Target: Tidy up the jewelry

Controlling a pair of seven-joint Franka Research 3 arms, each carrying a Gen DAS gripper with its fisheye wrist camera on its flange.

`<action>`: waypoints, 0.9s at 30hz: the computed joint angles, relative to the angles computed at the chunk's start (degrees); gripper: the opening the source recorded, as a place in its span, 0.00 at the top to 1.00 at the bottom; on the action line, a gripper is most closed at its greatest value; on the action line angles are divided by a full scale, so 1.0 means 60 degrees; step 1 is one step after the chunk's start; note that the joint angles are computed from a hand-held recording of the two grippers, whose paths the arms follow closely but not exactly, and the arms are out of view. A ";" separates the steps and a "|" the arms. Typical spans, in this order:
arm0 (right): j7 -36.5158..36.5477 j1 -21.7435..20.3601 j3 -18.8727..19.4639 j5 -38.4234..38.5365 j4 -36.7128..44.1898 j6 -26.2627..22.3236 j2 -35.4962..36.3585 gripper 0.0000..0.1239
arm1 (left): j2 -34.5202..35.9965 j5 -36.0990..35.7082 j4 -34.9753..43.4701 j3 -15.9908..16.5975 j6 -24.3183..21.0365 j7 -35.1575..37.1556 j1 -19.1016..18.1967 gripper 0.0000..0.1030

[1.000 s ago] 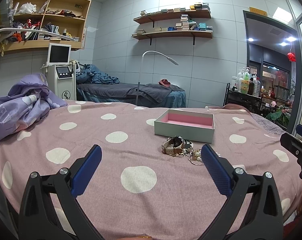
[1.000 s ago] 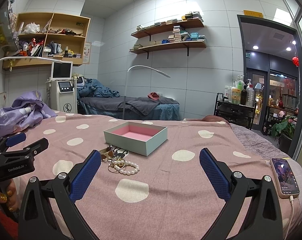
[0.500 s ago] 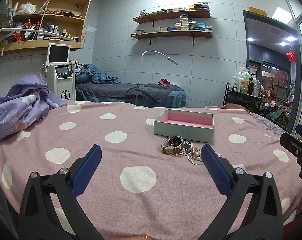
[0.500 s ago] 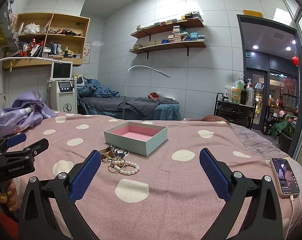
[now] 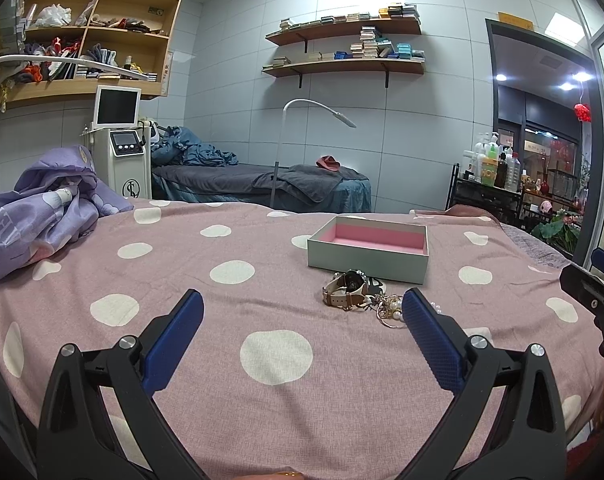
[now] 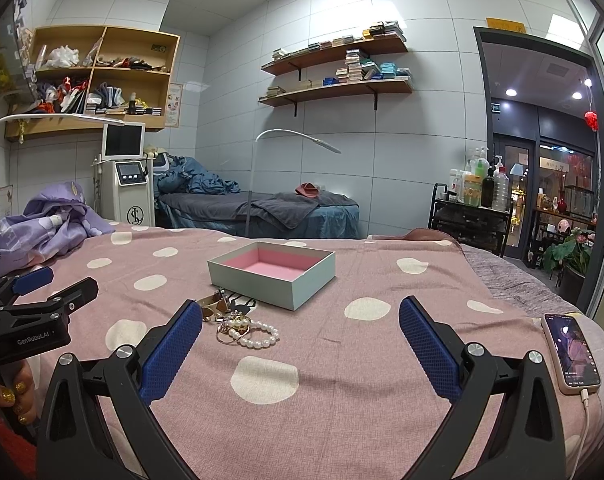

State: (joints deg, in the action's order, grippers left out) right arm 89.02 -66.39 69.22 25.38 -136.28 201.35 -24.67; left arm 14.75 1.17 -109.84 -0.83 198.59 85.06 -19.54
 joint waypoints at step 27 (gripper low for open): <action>0.1012 -0.0531 0.0314 -0.0908 0.0053 -0.0424 -0.0137 0.22 | 0.0141 0.0678 0.0235 -0.0065 -0.0458 -0.0522 0.0177 0.05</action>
